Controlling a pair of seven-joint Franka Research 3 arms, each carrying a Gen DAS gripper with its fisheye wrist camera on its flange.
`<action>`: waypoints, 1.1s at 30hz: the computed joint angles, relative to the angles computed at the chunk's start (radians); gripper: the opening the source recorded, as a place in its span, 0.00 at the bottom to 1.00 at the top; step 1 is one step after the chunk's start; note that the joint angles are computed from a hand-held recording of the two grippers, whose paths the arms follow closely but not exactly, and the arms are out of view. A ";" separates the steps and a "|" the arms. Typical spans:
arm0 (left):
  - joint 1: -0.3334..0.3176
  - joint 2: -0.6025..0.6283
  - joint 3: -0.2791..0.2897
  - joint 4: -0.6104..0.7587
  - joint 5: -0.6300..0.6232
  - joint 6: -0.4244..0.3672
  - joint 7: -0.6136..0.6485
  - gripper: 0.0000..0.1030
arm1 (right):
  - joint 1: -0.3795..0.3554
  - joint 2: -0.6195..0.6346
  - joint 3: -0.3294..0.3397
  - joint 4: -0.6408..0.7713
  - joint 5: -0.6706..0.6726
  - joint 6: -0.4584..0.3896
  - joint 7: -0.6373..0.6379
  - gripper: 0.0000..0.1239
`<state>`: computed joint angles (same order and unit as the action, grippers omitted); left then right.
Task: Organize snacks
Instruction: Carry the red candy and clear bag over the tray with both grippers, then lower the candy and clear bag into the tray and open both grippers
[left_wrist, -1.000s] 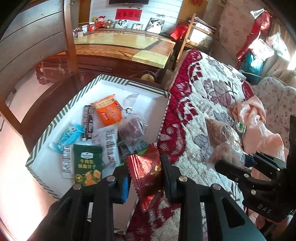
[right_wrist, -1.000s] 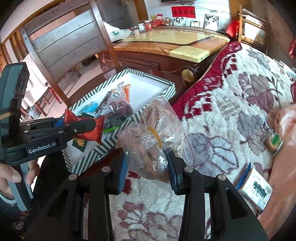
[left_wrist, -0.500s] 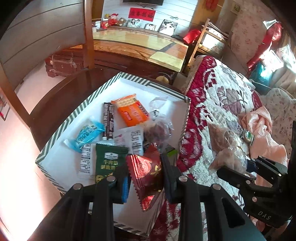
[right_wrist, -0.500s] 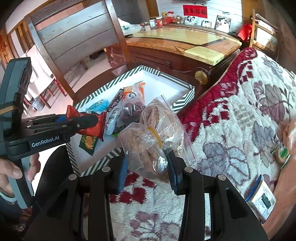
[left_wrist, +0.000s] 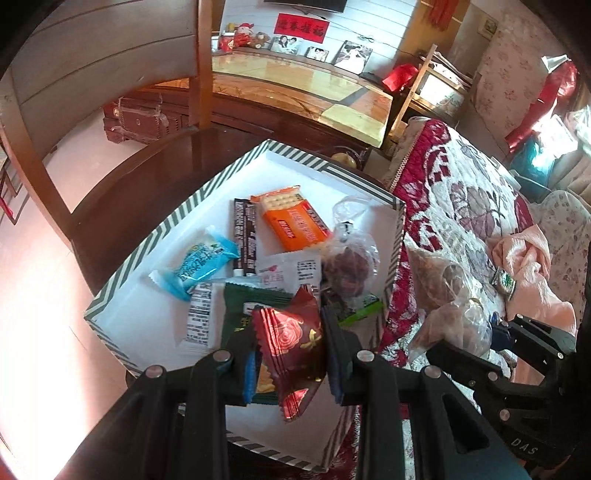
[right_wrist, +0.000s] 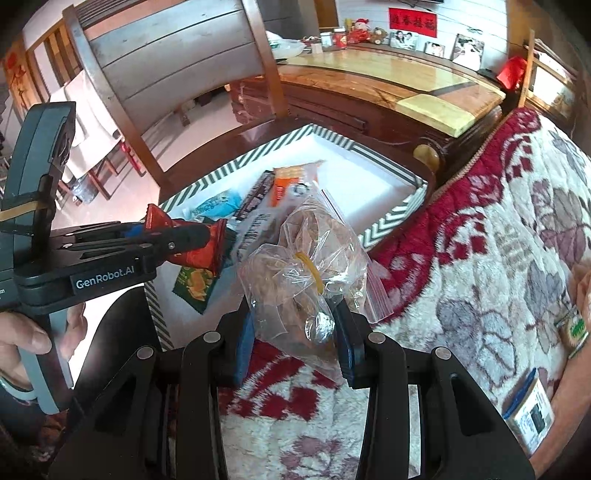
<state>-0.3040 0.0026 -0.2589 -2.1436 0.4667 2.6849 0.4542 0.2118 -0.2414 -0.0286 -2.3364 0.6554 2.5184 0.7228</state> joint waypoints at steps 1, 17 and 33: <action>0.002 -0.002 0.002 -0.004 -0.004 0.003 0.001 0.31 | 0.001 0.003 0.002 0.003 -0.003 0.000 0.000 0.30; 0.024 -0.013 0.011 -0.046 -0.043 0.031 0.010 0.31 | 0.025 0.111 0.053 0.079 -0.094 -0.004 0.059 0.30; 0.040 0.001 0.020 -0.049 -0.032 0.017 -0.013 0.31 | 0.053 0.205 0.083 0.143 -0.123 -0.024 0.056 0.30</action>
<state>-0.2635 0.0038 -0.2389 -2.1924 0.4343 2.7015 0.4410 0.2647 -0.0369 0.0542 -2.1931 0.5327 2.4941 0.7791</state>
